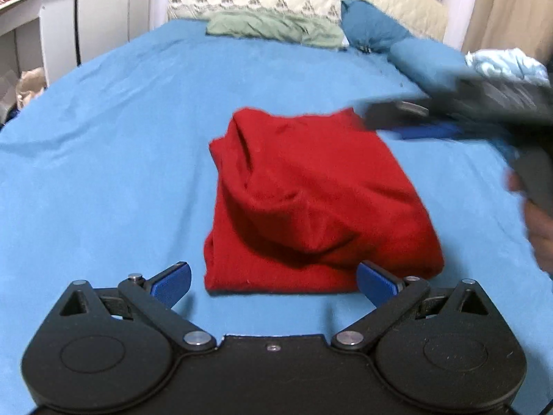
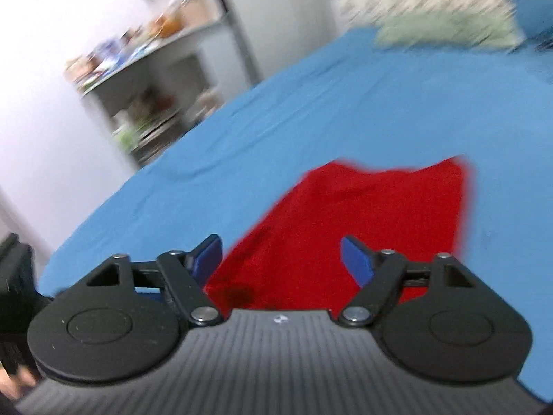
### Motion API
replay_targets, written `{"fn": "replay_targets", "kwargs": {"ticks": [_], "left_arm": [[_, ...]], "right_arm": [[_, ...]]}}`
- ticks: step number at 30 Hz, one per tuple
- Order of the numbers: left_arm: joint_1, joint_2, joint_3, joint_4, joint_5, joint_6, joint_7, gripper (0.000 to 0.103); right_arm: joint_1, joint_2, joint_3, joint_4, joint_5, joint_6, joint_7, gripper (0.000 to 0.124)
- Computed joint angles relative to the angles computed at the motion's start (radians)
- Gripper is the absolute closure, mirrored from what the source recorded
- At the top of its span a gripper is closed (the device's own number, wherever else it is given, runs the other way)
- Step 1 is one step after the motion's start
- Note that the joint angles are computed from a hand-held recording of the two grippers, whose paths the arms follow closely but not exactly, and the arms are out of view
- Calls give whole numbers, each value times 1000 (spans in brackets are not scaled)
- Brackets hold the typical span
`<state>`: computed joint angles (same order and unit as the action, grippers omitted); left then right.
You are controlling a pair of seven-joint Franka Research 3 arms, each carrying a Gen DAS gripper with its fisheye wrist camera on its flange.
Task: Fold small clothes
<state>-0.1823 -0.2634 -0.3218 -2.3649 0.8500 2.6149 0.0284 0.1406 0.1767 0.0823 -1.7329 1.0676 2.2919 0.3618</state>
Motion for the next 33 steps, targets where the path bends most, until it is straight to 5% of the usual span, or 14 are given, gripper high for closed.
{"fn": "replay_targets", "kwargs": {"ticks": [2, 11, 15, 27, 33], "left_arm": [[9, -10, -11, -2, 27, -10, -41, 0], [22, 28, -2, 38, 75, -40, -165, 0], [18, 47, 14, 47, 73, -39, -173, 0], [30, 76, 24, 59, 137, 5, -249, 0], [3, 103, 48, 80, 55, -113, -105, 6]], "right_arm": [[-8, -77, -13, -127, 61, 145, -91, 25], [43, -189, -43, -457, 198, 414, -332, 27], [78, -154, -28, -447, 326, 494, -385, 28], [94, -89, 2, -390, 426, 615, -462, 28], [99, -78, -5, -334, 614, 705, -617, 29]]}}
